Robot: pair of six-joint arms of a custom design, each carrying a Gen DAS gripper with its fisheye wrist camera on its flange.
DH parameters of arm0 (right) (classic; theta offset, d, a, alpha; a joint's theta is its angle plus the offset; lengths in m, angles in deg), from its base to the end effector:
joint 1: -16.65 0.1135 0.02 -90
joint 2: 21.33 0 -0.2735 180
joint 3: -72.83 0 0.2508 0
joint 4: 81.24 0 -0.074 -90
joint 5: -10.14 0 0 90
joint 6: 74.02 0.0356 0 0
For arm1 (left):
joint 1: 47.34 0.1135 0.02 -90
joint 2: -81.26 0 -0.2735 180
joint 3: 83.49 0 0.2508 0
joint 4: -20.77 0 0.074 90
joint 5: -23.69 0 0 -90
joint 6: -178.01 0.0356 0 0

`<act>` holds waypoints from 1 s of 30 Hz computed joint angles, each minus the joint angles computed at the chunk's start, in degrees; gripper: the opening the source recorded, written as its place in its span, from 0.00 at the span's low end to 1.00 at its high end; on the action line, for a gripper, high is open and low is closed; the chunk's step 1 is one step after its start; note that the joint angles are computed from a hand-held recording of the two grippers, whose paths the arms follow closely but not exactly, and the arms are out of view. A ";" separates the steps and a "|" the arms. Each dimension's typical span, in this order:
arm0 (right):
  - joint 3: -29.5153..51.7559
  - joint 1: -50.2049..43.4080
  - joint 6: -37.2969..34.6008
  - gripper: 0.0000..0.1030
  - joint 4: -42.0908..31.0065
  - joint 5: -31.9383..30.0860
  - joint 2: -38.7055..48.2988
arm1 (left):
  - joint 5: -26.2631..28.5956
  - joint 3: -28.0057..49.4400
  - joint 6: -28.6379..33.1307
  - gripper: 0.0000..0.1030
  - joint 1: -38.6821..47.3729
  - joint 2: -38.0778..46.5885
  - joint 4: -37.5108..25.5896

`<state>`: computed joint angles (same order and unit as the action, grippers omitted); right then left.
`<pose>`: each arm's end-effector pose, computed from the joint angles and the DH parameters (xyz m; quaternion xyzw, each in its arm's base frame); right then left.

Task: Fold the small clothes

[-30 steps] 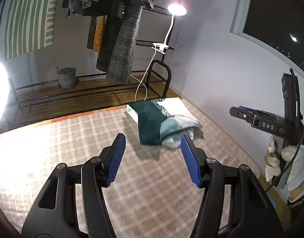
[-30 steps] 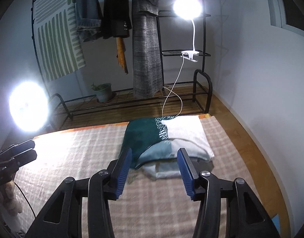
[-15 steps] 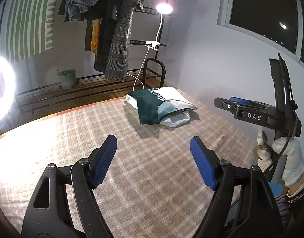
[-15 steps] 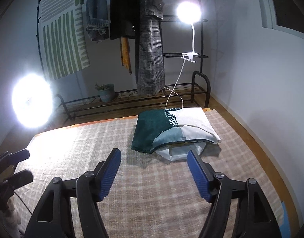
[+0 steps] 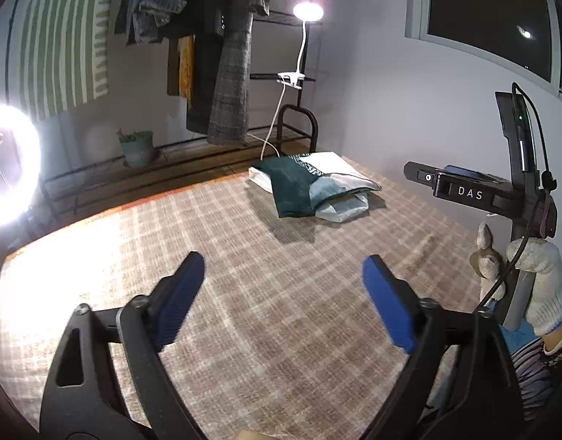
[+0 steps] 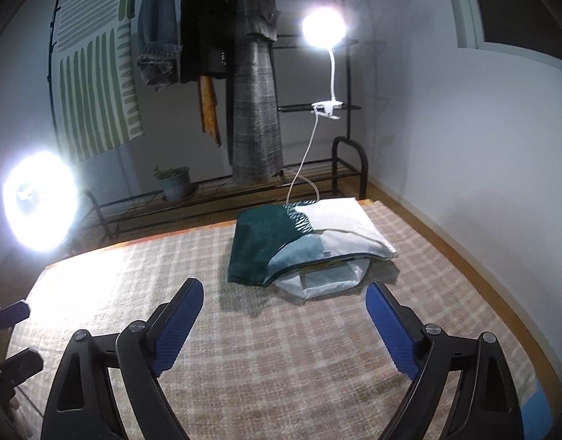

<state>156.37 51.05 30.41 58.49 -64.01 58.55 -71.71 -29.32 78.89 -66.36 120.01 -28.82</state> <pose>0.2606 0.1666 0.3342 -0.0924 0.8822 0.0718 0.4561 0.1325 -0.0421 0.2899 0.0542 0.8813 -0.0733 0.4637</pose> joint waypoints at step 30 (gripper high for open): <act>-3.82 5.99 -2.56 1.00 7.77 13.36 -3.07 | -11.39 -0.54 -4.30 1.00 -8.27 -0.83 -1.37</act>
